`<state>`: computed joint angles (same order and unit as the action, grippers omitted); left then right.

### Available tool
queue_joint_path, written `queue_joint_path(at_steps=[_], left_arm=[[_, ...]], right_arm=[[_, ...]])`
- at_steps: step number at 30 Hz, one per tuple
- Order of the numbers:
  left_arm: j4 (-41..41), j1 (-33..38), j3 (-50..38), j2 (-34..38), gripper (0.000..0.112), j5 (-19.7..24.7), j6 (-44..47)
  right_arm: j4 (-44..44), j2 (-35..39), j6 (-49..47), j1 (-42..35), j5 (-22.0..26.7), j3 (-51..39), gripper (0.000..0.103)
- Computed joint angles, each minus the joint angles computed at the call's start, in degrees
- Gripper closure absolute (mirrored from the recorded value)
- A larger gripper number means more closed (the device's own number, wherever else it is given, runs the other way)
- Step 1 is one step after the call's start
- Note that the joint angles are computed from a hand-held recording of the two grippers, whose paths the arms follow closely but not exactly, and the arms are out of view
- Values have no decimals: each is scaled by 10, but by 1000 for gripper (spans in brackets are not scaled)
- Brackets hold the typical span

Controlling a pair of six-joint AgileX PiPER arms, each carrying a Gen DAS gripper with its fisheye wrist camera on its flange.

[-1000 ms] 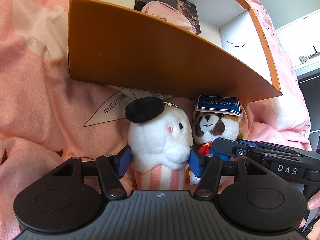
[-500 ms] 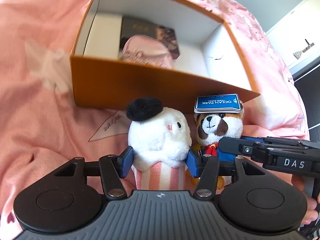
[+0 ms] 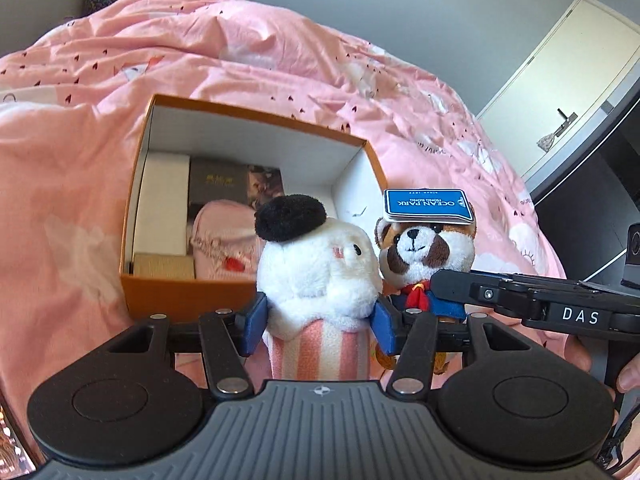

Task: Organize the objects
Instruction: 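Lift both plushes and carry them over the shoebox with both grippers, then lower both plushes into the shoebox and open both grippers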

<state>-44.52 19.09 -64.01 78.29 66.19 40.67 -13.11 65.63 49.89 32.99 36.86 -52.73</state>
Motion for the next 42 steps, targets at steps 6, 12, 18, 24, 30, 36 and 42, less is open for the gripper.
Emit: queue_joint_path(at_steps=[6, 12, 18, 24, 30, 36, 42], left_arm=[[-31, -20, -77, 49, 51, -29, -9], [-41, -48, -182, 147, 51, -31, -43], [10, -100, -223, 239, 51, -42, -98], [29, -128, -222, 291, 51, -43, -121], [71, -159, -218, 306, 51, -53, -136], [82, -166, -212, 314, 51, -65, -125], [71, -164, -206, 323, 51, -69, -103]], right_arm=[[-3, 25, -57, -39, -6, -57, 71], [47, 85, -150, -113, -15, -115, 71], [143, 187, -277, -186, 20, -166, 71], [195, 257, -352, -228, 70, -185, 71], [201, 304, -392, -236, 128, -227, 71], [204, 372, -421, -241, 199, -299, 71], [161, 416, -426, -221, 238, -352, 72]])
